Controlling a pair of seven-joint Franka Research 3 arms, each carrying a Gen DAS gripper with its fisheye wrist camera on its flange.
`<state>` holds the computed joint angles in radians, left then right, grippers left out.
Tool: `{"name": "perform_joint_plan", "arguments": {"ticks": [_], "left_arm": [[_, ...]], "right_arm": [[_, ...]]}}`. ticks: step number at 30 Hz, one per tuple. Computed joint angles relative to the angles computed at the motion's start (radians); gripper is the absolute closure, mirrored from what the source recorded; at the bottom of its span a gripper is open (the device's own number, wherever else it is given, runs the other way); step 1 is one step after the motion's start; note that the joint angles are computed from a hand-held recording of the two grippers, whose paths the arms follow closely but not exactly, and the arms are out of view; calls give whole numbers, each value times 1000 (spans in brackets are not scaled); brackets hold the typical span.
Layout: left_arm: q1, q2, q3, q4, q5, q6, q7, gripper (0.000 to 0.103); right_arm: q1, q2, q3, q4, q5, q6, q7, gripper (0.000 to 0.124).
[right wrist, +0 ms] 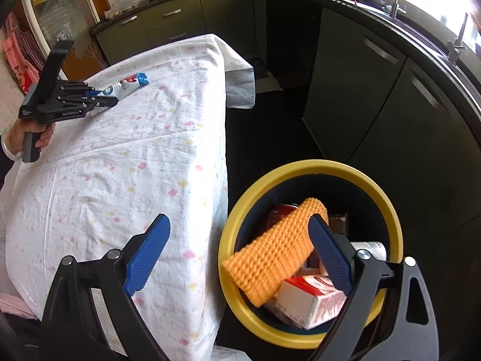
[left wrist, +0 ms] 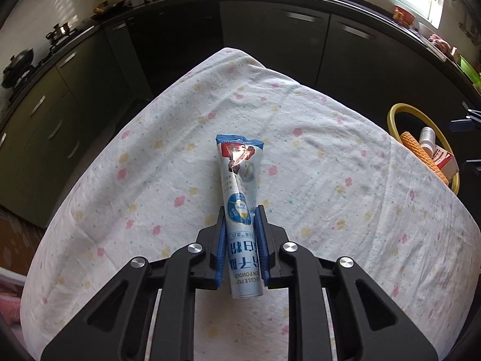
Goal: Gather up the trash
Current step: 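Carry the toothpaste tube over the yellow bin and open the left gripper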
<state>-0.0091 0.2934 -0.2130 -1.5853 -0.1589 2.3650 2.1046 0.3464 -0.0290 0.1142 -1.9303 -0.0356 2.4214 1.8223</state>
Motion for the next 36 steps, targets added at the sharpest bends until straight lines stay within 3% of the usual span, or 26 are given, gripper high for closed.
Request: {"name": "perform_joint_plan", "arguments": {"ticks": [9,14,19,28,36], "left_arm": [[-39,-187,-2,-181,-40,74,-25,85],[-105,-287,-4,-238,-87,54,-30,85],[-186,-307,-18,-212,-129,0,-32,84],[-312,-159,-92,-41,-75,-50,-69,84],[-413,101,-122,235,96,-123,-187,83]], "right_arm": [[-31,-176,16,-173,3,72,32,36],[-69,-299,34,-290,-3,110,73,36],[-113,-426,39,-409,18,136,91,36],[-177,-604,23,-579,88,150,73,36],[-203,-660,4,-641,145,154,30,35]]}}
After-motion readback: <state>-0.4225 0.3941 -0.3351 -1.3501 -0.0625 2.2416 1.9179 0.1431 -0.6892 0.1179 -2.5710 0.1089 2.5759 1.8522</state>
